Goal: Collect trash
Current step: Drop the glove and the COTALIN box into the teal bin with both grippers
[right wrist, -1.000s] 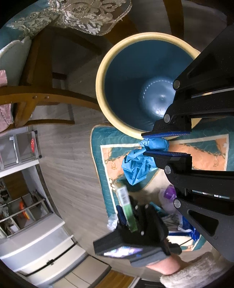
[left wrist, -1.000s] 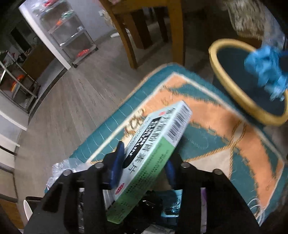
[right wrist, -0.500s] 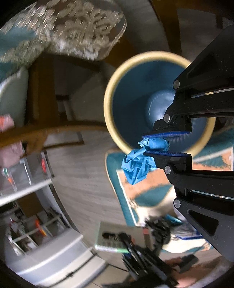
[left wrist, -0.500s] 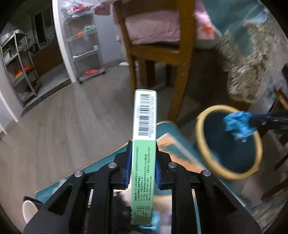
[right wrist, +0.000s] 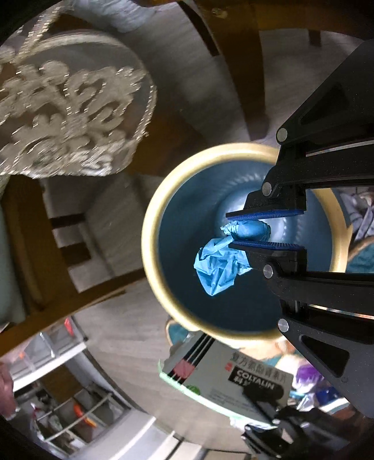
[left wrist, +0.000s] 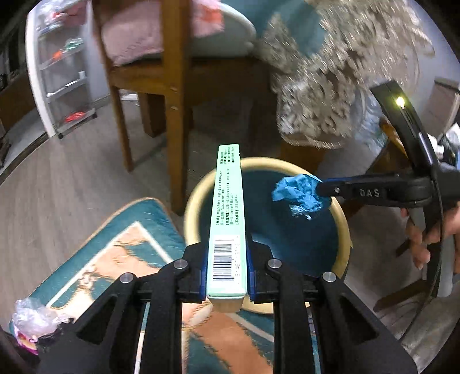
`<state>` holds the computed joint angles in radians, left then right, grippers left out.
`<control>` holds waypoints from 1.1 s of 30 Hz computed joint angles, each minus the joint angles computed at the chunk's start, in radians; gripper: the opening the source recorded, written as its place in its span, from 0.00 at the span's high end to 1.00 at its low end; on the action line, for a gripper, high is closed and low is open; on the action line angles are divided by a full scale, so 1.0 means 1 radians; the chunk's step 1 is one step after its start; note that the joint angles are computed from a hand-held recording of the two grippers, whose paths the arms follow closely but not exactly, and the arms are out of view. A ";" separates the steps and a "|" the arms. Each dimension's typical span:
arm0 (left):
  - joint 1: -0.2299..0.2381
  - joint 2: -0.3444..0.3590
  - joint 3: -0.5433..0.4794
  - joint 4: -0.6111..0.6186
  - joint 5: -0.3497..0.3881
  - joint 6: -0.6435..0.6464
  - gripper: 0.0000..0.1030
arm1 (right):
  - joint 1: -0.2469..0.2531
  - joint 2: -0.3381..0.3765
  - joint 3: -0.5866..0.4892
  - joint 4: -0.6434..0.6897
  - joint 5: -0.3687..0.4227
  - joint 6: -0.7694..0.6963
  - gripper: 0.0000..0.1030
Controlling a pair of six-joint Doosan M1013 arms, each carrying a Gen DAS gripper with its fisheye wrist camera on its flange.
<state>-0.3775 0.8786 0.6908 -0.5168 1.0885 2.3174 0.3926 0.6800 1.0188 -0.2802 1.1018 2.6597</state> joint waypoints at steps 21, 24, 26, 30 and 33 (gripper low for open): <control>-0.021 -0.015 0.048 0.063 -0.037 0.016 0.63 | -0.006 0.007 -0.010 0.001 0.014 -0.037 0.84; -0.013 -0.031 0.063 0.051 -0.056 0.016 0.56 | -0.004 0.008 -0.016 -0.009 0.014 -0.044 0.77; -0.008 -0.047 0.080 0.045 -0.080 0.009 0.48 | -0.002 0.011 -0.024 -0.019 0.015 -0.047 0.71; 0.009 -0.076 0.108 0.012 -0.105 -0.005 0.38 | 0.004 0.009 -0.030 -0.034 0.008 -0.054 0.57; 0.019 -0.110 0.145 0.001 -0.145 -0.002 0.30 | 0.011 0.005 -0.030 -0.063 0.001 -0.046 0.38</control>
<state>-0.3587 0.7688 0.8362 -0.5160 0.9436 2.3159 0.4041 0.6846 0.9891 -0.3430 1.1027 2.6138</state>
